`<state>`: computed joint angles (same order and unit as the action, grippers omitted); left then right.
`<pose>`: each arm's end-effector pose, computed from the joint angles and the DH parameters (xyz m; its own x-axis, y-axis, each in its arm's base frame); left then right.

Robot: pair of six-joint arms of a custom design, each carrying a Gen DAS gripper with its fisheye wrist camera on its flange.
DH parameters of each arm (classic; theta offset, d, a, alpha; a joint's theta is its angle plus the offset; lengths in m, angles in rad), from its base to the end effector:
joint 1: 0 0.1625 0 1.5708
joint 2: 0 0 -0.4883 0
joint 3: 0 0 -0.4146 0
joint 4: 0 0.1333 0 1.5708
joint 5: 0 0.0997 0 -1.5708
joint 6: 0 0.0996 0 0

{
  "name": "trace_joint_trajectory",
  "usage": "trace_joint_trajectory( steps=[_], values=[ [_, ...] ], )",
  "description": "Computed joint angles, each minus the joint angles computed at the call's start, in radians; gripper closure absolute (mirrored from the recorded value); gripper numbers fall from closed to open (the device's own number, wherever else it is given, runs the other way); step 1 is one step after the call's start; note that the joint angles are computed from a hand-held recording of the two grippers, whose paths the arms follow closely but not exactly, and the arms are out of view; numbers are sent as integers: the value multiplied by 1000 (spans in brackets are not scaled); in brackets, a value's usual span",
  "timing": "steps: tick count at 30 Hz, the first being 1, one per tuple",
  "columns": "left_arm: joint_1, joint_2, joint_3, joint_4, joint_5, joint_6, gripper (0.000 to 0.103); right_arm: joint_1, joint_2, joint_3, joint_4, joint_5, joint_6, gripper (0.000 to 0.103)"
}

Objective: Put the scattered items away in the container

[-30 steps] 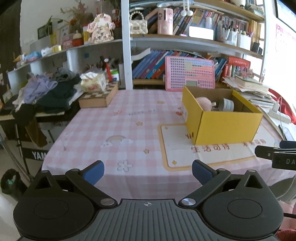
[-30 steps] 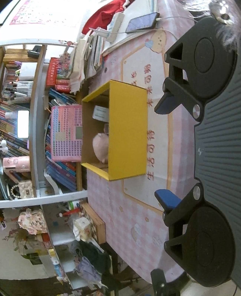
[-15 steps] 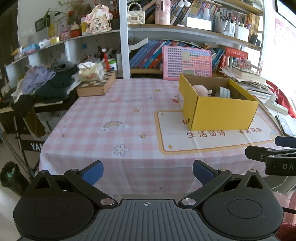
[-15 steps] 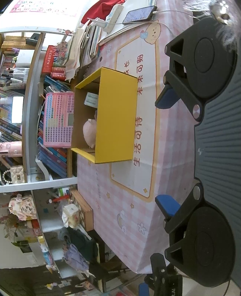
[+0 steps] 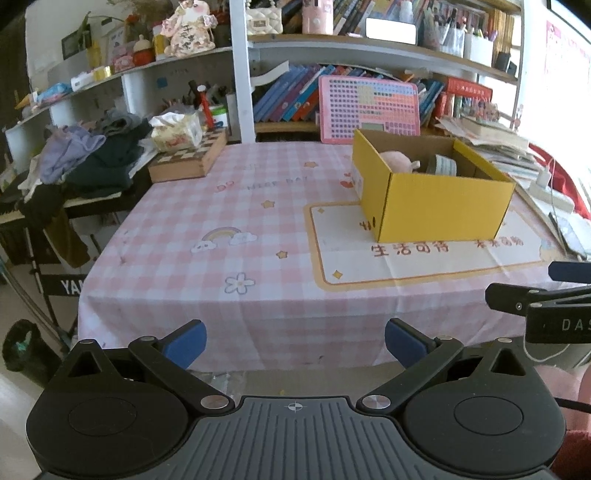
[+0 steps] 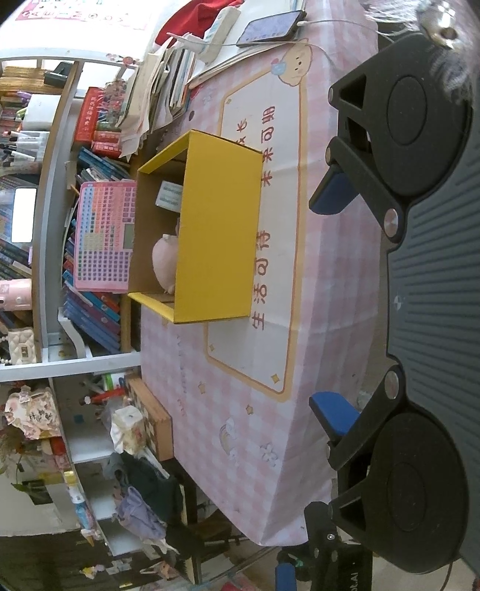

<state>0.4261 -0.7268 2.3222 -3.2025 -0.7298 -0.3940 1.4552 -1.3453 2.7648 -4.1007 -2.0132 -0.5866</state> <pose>-0.3301 -0.3778 0.0097 -0.6265 0.3917 -0.6738 0.7250 0.6102 -0.3194 0.0558 -0.3051 0.2779 -0.7391 0.1598 0.6543 -0.4297 0.6361 -0.6408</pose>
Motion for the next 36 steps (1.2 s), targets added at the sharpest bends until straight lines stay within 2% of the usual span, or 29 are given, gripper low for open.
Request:
trace_joint_trajectory(
  steps=[36],
  values=[
    [31, 8, -33, 18, -41, 37, 0, -2, 1, -27, 47, -38, 26, 0]
  ],
)
